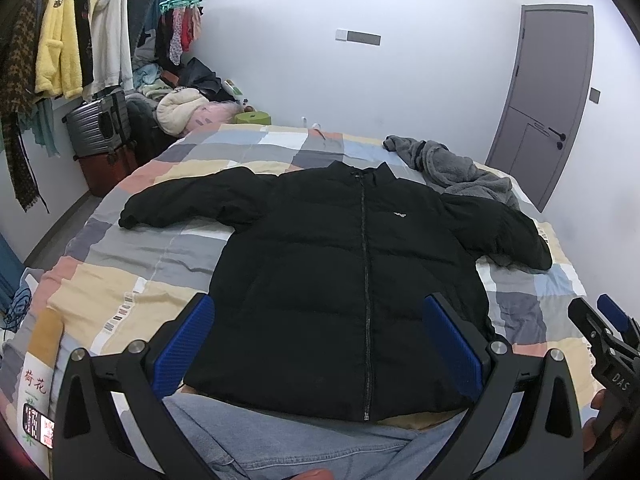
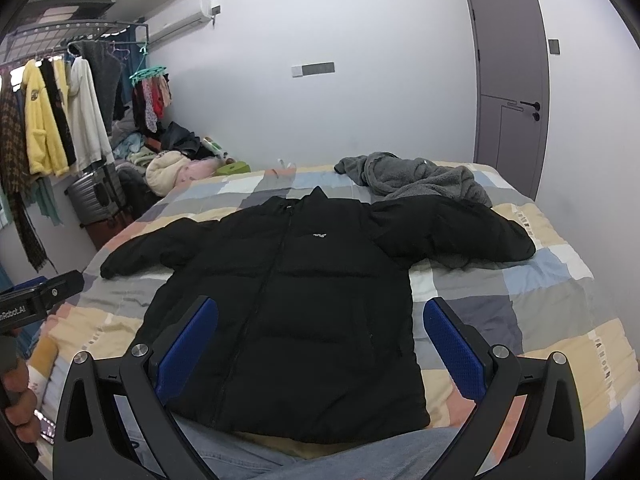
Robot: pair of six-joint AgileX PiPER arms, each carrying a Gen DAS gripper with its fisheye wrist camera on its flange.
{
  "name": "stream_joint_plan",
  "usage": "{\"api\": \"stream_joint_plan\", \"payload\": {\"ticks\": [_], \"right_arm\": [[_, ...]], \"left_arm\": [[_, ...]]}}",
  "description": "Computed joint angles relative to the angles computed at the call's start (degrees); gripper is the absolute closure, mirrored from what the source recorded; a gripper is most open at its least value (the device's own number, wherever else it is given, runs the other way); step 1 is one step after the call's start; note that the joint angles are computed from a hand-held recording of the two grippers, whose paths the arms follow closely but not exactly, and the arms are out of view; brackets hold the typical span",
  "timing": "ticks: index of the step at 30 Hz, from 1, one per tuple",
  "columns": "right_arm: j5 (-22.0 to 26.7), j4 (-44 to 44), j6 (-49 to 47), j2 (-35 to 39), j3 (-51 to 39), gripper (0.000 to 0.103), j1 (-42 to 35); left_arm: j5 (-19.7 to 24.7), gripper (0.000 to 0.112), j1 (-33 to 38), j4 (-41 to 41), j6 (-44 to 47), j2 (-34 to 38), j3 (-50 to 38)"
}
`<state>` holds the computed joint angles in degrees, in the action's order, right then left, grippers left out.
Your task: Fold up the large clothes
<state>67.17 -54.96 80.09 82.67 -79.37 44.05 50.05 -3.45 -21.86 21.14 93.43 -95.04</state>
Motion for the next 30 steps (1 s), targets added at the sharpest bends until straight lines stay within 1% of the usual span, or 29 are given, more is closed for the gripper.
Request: {"api": "stream_joint_plan", "payload": {"ticks": [11, 18, 24, 27, 29, 30], "right_arm": [[-0.3, 0.4, 0.2, 0.7, -0.4, 0.0, -0.4], [-3.1, 1.7, -0.4, 1.2, -0.7, 0.0, -3.3], [-5.9, 2.6, -1.8, 2.4, -0.9, 0.0, -7.4], [-8.3, 2.9, -2.3, 3.4, -0.4, 0.0, -10.2], [-10.6, 3.6, -2.9, 3.6, 0.4, 0.0, -12.4], [-11.7, 3.9, -2.8, 4.0, 0.5, 0.0, -13.7]], "left_arm": [[0.5, 0.009, -0.2, -0.5, -0.1, 1.3, -1.4], [0.8, 0.009, -1.2, 0.6, -0.5, 3.8, -4.9], [1.8, 0.009, -1.7, 0.0, -0.2, 9.3, -11.7], [3.4, 0.009, -2.2, -0.1, -0.1, 13.8, -17.4], [3.5, 0.009, -2.2, -0.8, 0.4, 16.4, -20.4], [4.1, 0.009, -2.6, 0.2, -0.3, 18.5, -23.3]]}}
